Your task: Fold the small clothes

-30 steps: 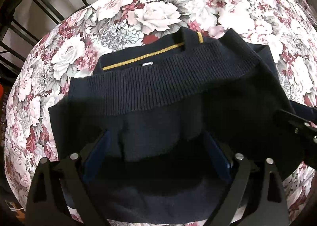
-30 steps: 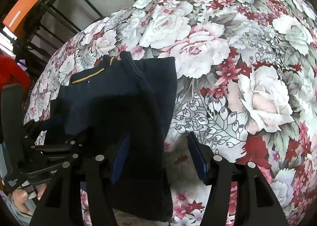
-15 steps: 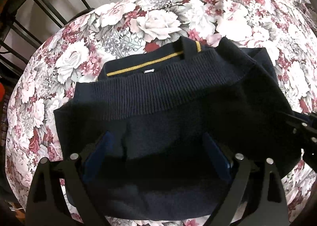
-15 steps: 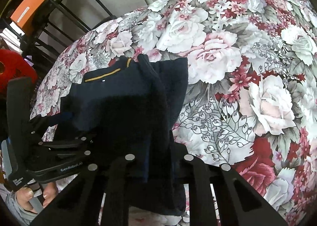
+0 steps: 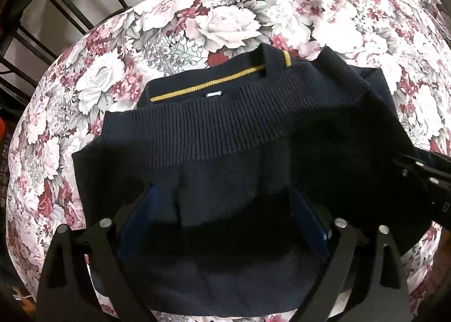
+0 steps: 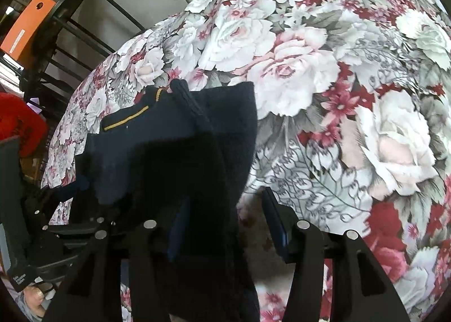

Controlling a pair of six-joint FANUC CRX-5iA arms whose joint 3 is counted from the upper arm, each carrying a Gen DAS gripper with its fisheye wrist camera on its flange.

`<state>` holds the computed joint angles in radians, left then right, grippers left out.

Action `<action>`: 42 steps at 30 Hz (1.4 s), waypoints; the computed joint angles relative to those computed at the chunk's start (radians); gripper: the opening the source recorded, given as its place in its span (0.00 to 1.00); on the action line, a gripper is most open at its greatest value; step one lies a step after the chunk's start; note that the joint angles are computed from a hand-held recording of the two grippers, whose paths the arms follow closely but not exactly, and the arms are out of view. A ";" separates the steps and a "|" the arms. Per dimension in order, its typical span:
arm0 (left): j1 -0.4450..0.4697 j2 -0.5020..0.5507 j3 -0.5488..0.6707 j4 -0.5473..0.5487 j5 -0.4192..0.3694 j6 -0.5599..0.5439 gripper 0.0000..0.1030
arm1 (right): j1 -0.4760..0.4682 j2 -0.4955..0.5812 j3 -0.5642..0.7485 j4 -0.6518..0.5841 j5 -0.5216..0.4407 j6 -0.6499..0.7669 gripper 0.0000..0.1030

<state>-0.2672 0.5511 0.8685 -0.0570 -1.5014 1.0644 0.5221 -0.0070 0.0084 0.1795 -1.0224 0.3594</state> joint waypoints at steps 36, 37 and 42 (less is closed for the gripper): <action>0.000 0.032 0.053 0.021 -0.074 0.032 0.88 | -0.004 0.008 0.067 -0.045 -0.009 -0.045 0.14; 0.002 0.035 0.061 0.027 -0.078 0.037 0.88 | 0.002 0.010 0.075 -0.040 -0.015 -0.051 0.14; 0.007 0.035 0.075 0.050 -0.078 0.053 0.88 | 0.025 0.032 0.136 -0.015 -0.048 -0.094 0.14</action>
<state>-0.2606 0.5857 0.9432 -0.0074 -1.5792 1.1178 0.5473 0.0253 0.1443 0.1641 -1.0702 0.2653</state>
